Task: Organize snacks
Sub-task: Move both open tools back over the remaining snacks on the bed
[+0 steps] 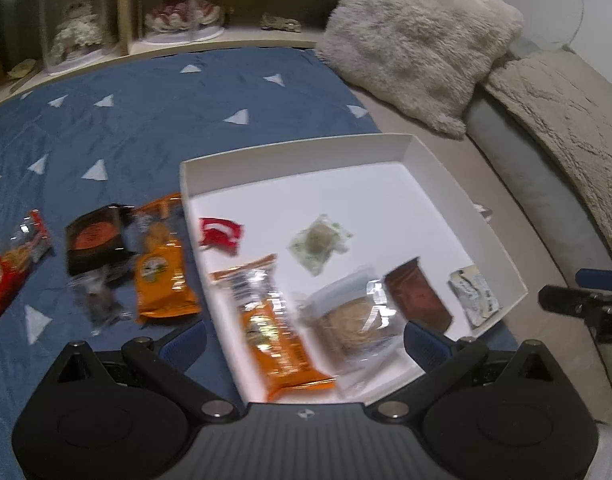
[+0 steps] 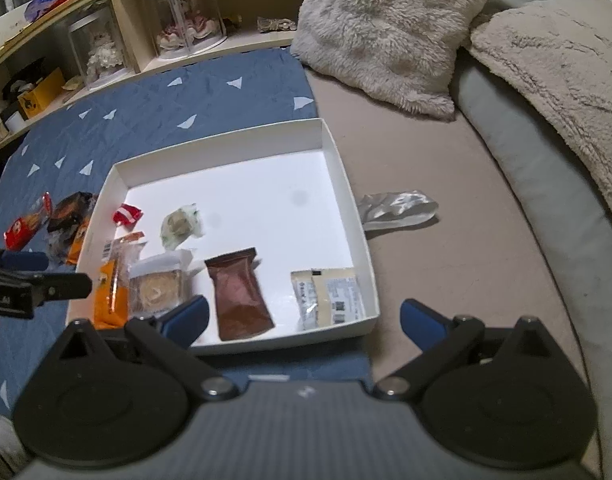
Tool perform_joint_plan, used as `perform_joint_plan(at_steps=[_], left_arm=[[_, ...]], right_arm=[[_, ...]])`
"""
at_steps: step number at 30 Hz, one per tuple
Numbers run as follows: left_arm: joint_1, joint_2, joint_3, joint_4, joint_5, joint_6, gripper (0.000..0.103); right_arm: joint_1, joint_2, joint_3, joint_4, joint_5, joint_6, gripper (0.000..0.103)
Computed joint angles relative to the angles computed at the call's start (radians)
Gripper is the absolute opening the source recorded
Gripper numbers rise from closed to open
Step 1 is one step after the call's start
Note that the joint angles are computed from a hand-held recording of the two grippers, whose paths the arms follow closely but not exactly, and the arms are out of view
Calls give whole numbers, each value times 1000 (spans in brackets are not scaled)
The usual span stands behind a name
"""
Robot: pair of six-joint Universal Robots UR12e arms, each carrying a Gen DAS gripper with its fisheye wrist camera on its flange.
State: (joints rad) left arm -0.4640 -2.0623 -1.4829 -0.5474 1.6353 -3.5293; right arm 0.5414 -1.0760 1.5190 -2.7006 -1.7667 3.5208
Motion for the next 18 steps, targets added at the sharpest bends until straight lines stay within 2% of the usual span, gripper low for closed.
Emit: perform_joint_plan(at_steps=[5,14,18], left_arm=[[28,36,-45,13,24,-4,103],[83,101,-127,47,48,-31,103],[104,125,-161,60,60,-32,103]], right_arm=[[10,22,-43,11,-9,12,102],[41,83,-159,42,-17,-22,102],[53,116,-213,49,2,-22,102]])
